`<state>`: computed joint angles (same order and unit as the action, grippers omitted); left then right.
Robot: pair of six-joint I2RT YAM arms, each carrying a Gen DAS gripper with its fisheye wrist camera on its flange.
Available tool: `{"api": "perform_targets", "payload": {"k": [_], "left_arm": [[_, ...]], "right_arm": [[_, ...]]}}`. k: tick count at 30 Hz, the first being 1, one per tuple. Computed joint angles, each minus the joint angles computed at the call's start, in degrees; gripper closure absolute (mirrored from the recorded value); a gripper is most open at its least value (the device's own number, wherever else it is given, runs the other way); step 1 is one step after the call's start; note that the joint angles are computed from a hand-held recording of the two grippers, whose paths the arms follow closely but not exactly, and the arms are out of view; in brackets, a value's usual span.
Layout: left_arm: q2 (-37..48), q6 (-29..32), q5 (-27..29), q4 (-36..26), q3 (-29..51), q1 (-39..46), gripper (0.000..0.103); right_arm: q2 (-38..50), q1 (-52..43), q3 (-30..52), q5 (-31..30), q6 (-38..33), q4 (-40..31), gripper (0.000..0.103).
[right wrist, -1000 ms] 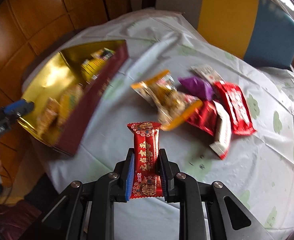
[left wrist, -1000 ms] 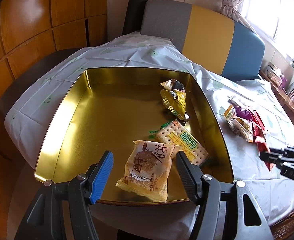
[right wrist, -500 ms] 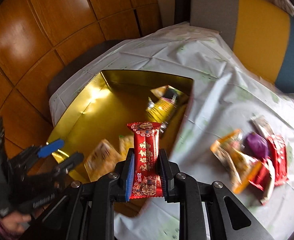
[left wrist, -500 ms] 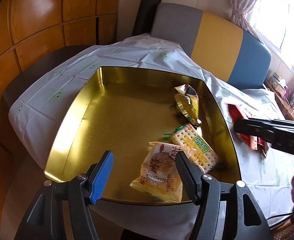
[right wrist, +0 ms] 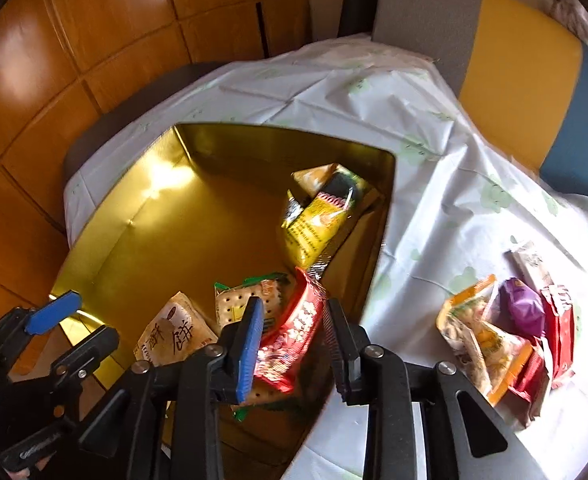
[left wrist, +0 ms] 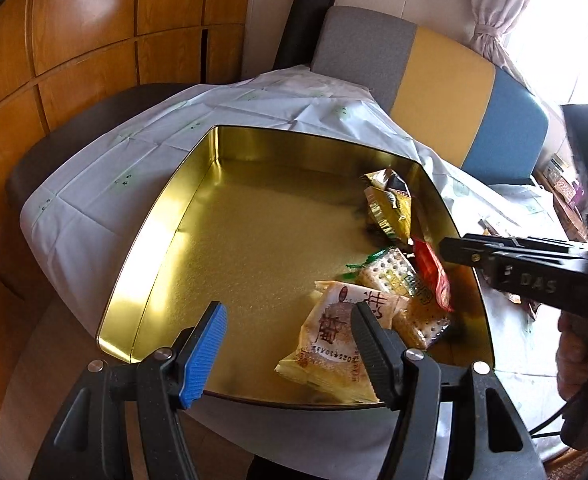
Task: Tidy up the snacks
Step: 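Carry the red candy bar into the gold tray and open the right gripper, then grasp the clear pistachio bag with orange top using the left gripper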
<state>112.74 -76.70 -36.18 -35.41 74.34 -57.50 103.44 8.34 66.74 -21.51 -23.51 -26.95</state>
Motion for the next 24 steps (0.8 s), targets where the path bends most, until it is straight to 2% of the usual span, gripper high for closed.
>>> {"api": "perform_targets", "payload": {"k": [2,4,8,14,19,24], "left_arm": [[0.36,0.23,-0.16,-0.53,0.79,-0.21,0.038],[0.53,0.58,-0.34,-0.68,1.38,-0.44,0.038],[0.76,1.65,-0.41,-0.88,2.63,-0.68,0.038],[3.10,2.96,-0.78,-4.49,7.50,-1.41,0.038],[4.42,4.14,-0.83,-6.02,10.32,-1.82,0.038],[5.63,5.90,-0.77,-6.82,12.85,-2.16,0.038]], "right_arm": [[-1.84,-1.81,-1.43,-1.57,-0.43,0.71,0.069],[-3.80,-3.67,-3.19,-2.67,-1.19,1.69,0.059],[-6.37,-7.51,-5.24,-3.96,-3.26,1.96,0.057],[-7.58,-13.90,-6.33,-5.37,-6.04,1.53,0.047],[-6.17,-19.52,-5.16,-5.48,-8.97,0.58,0.039],[-3.28,-24.67,-2.00,-4.85,-10.77,-0.28,0.039]]}}
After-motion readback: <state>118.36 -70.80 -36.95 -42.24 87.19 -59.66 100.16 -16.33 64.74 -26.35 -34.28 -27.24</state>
